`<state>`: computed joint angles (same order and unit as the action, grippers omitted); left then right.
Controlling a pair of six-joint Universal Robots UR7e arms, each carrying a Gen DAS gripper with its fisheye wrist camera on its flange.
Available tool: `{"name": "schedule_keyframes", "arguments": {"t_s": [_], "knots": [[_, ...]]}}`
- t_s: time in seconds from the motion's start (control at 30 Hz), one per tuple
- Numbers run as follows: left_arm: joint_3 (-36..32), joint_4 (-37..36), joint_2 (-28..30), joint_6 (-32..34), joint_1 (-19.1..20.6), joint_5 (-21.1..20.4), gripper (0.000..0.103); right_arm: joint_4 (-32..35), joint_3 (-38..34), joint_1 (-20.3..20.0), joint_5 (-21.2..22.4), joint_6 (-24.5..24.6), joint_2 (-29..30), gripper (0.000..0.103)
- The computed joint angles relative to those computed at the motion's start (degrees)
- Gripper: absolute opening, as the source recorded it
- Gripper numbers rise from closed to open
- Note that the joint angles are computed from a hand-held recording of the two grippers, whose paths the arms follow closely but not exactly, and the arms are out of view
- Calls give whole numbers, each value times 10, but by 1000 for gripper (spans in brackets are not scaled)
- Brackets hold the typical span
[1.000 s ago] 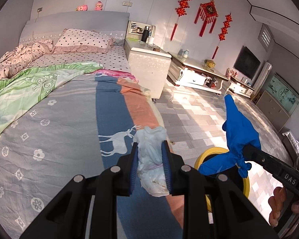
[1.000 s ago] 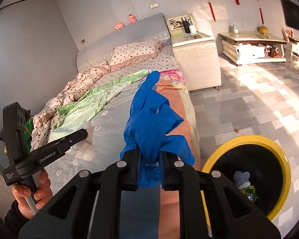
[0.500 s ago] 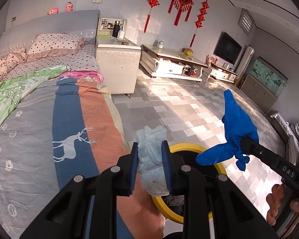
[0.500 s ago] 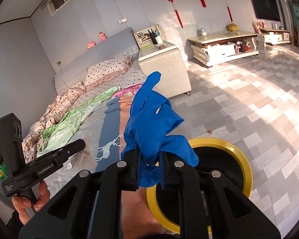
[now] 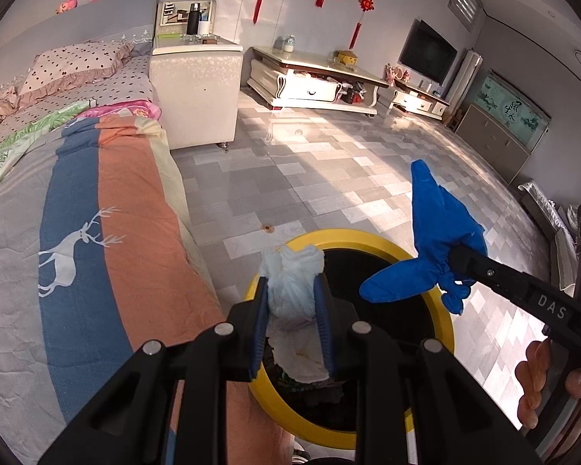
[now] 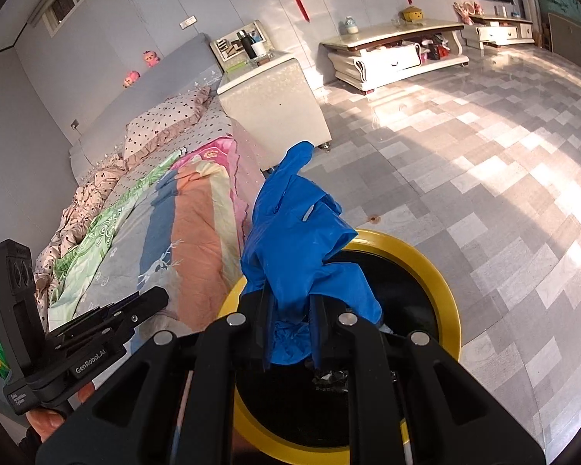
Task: Collect trash
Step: 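Carry the blue glove and white tissue over the yellow bin with both tools, then open the right tool over the bin while the left tool releases the tissue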
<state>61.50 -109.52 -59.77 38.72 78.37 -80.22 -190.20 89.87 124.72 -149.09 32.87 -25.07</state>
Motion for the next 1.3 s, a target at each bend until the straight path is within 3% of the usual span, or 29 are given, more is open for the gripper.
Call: {"name": "schedule_keyframes", "arguments": {"t_s": [0.27,0.37,0.43,0.6,0.9,1.3], "knots": [[25,4,1,-3,5,-7,23,-3,30,-32,19,31,-5,15],[20,11,2,-5,7,-16,31,-6,31,-34,19,30,-3,17],[20,8,0,-8,7,-19,44,-1,29,-34,13,36,-2,21],[4,15,1,-16,12,-24,53,14,26,-29,1,59,-1,35],[-37,24,7,-16,28,-20,54,46,15,-20,-11,95,6,43],[-159,55,42,-17,63,-22,54,112,-100,1,19,59,68,43]]}}
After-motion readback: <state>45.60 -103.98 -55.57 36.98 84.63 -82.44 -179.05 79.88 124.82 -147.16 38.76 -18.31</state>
